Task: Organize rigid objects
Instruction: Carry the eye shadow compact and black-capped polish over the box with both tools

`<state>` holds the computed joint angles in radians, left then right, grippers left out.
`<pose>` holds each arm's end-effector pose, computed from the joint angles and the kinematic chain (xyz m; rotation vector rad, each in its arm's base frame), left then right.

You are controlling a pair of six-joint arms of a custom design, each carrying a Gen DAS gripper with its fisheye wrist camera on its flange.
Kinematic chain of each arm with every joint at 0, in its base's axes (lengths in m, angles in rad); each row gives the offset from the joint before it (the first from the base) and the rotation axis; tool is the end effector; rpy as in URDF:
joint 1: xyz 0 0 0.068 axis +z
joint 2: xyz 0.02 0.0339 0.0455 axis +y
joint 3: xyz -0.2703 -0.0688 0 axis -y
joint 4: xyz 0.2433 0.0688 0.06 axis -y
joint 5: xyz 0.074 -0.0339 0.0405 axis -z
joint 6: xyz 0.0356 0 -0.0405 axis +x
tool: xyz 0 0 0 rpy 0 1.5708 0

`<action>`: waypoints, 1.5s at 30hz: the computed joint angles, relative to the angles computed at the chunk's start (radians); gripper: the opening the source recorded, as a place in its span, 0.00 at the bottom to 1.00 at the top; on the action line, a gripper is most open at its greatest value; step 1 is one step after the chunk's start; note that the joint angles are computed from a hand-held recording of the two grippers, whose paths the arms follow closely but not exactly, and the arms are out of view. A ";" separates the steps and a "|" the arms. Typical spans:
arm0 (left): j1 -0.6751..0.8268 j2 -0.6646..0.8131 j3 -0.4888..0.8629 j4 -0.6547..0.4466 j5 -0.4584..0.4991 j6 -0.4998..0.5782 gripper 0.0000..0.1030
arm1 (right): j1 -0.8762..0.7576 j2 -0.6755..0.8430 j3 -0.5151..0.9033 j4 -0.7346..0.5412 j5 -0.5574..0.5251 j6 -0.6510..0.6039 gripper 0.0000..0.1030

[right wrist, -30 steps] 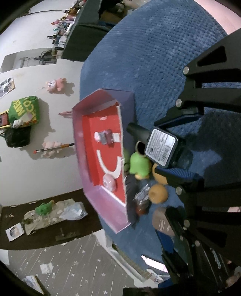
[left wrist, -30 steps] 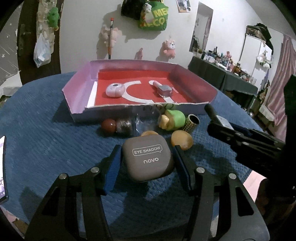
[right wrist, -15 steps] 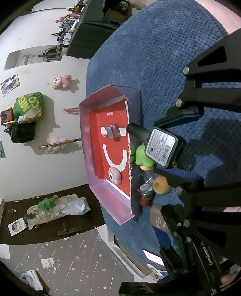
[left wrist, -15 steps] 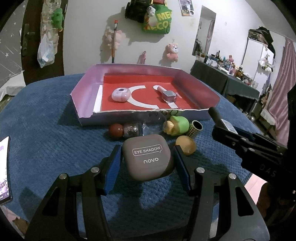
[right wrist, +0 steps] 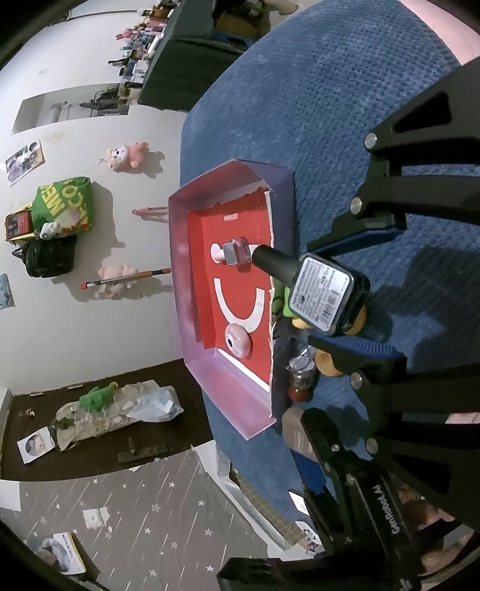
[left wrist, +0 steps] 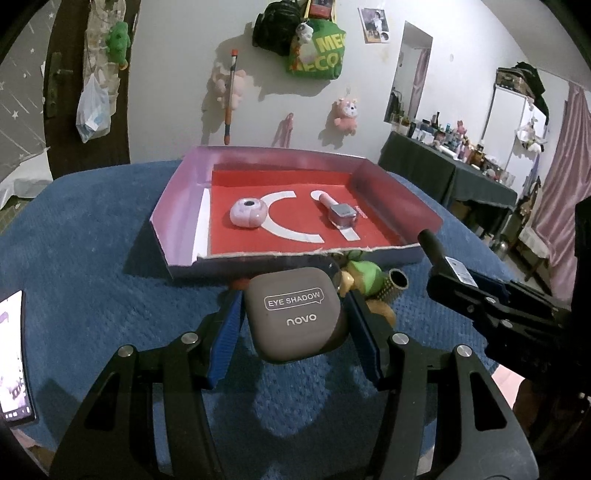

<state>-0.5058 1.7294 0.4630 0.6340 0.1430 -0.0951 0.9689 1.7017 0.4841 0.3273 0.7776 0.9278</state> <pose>0.2433 -0.1406 0.1017 0.5359 2.1746 -0.4889 0.1668 0.1987 0.0967 0.2660 2.1432 0.1043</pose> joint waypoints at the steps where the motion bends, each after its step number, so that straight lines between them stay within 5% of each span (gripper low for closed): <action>1: 0.002 0.001 0.006 -0.004 -0.001 0.004 0.52 | -0.003 -0.005 0.000 0.002 -0.002 -0.008 0.44; 14: 0.057 0.013 0.163 -0.159 0.069 0.043 0.52 | -0.092 -0.082 0.006 0.037 -0.096 -0.166 0.44; 27: 0.073 0.125 0.376 -0.329 0.121 0.062 0.52 | -0.261 -0.080 0.049 0.053 -0.303 -0.300 0.44; 45: 0.065 0.376 0.692 -0.555 0.114 0.055 0.52 | -0.477 0.122 0.232 -0.002 -0.603 -0.412 0.44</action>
